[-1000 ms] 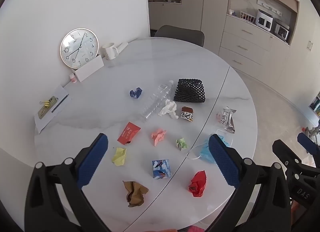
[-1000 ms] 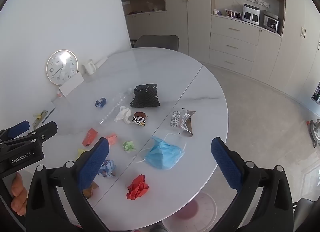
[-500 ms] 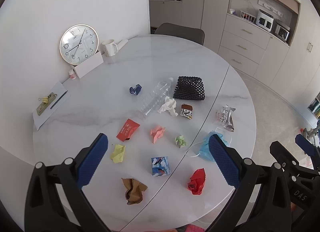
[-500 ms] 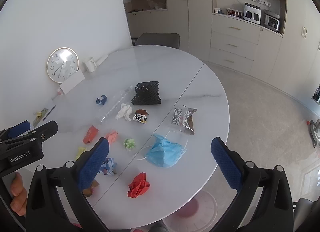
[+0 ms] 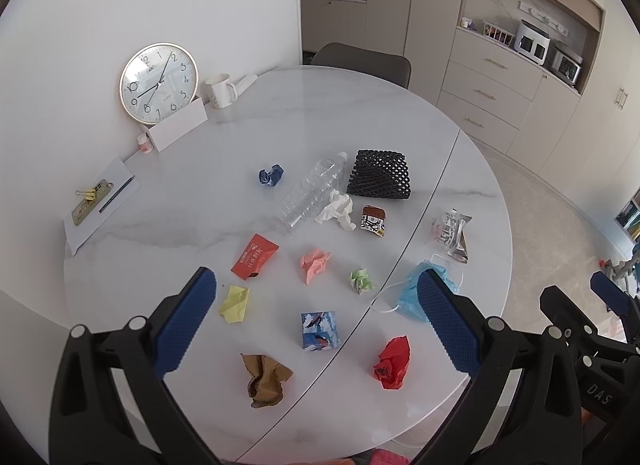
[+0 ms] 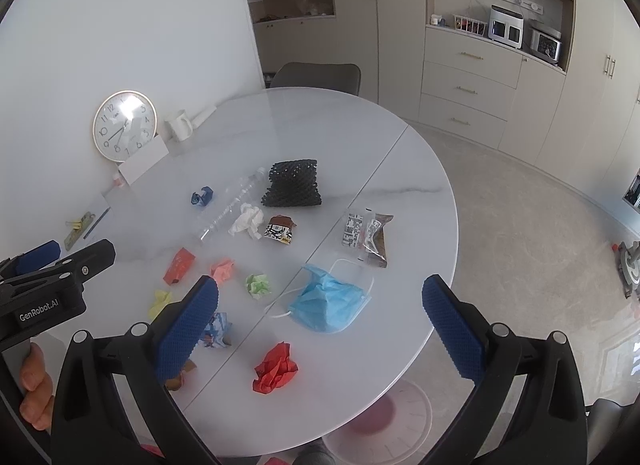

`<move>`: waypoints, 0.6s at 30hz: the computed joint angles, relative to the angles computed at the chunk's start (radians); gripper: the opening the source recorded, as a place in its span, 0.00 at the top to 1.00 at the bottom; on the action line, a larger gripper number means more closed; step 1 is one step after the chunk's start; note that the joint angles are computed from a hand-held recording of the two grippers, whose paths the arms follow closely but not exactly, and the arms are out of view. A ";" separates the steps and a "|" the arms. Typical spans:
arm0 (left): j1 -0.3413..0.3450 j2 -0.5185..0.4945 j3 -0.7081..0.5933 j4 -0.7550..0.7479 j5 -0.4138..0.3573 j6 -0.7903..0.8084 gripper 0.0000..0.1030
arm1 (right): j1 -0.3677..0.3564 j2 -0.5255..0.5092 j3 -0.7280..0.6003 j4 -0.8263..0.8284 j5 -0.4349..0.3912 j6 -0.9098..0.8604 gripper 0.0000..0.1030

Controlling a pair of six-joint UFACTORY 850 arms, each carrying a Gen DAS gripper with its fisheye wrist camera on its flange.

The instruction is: Collect trash

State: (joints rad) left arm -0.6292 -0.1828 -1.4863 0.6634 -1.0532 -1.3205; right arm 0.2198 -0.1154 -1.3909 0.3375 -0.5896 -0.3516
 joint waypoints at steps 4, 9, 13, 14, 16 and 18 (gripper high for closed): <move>0.005 -0.001 -0.005 -0.004 -0.001 0.008 0.06 | 0.001 -0.001 -0.003 -0.004 -0.003 0.004 0.02; 0.005 -0.001 -0.004 -0.006 0.001 0.008 0.06 | -0.002 -0.003 -0.002 0.000 -0.005 -0.002 0.02; 0.009 -0.003 -0.005 -0.011 0.002 0.014 0.06 | -0.003 0.005 0.012 0.003 0.001 -0.008 0.02; 0.009 -0.003 -0.005 -0.011 0.003 0.013 0.06 | -0.003 0.003 0.009 0.004 -0.001 -0.008 0.02; 0.010 -0.003 -0.005 -0.011 0.003 0.014 0.06 | -0.003 0.003 0.011 0.005 -0.002 -0.009 0.02; 0.010 -0.004 -0.005 -0.011 0.003 0.013 0.06 | -0.002 0.003 0.013 0.002 -0.002 -0.006 0.02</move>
